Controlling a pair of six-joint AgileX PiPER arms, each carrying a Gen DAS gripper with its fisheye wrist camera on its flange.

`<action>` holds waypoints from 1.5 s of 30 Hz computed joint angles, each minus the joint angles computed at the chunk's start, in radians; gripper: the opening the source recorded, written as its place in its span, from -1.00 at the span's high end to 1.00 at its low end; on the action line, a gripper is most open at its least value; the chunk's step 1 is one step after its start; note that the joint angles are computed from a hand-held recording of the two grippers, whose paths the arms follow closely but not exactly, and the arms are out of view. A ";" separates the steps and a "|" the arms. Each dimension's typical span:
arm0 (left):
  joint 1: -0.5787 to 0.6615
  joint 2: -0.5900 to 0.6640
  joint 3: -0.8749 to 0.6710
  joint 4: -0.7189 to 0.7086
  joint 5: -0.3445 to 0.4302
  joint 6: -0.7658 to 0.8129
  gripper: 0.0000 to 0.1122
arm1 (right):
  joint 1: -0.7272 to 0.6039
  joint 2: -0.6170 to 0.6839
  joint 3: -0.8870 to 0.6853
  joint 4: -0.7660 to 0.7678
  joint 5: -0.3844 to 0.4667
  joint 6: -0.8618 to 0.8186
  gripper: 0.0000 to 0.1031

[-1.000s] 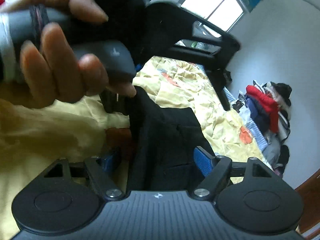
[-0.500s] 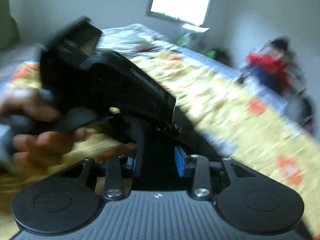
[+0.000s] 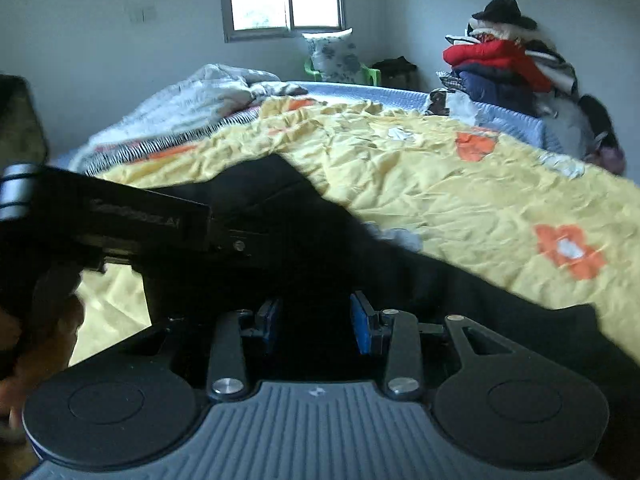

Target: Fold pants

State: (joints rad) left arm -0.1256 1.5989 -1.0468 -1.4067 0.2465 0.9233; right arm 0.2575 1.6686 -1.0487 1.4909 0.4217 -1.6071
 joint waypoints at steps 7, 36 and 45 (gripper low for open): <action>-0.189 -0.049 -0.058 0.700 -0.152 -0.650 0.62 | -0.221 0.032 -0.011 0.165 0.311 0.015 0.30; -0.658 0.507 -0.774 1.295 0.037 -1.138 0.49 | -0.992 0.043 0.133 0.122 0.647 0.029 0.29; -0.692 0.604 -0.914 1.168 0.131 -1.018 0.31 | -1.091 0.044 0.128 0.031 0.630 -0.003 0.25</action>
State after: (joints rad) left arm -0.8171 2.2033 -1.9610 -0.2386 0.3777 -0.0952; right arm -0.8338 1.7125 -0.9202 1.5220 1.0513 -1.6106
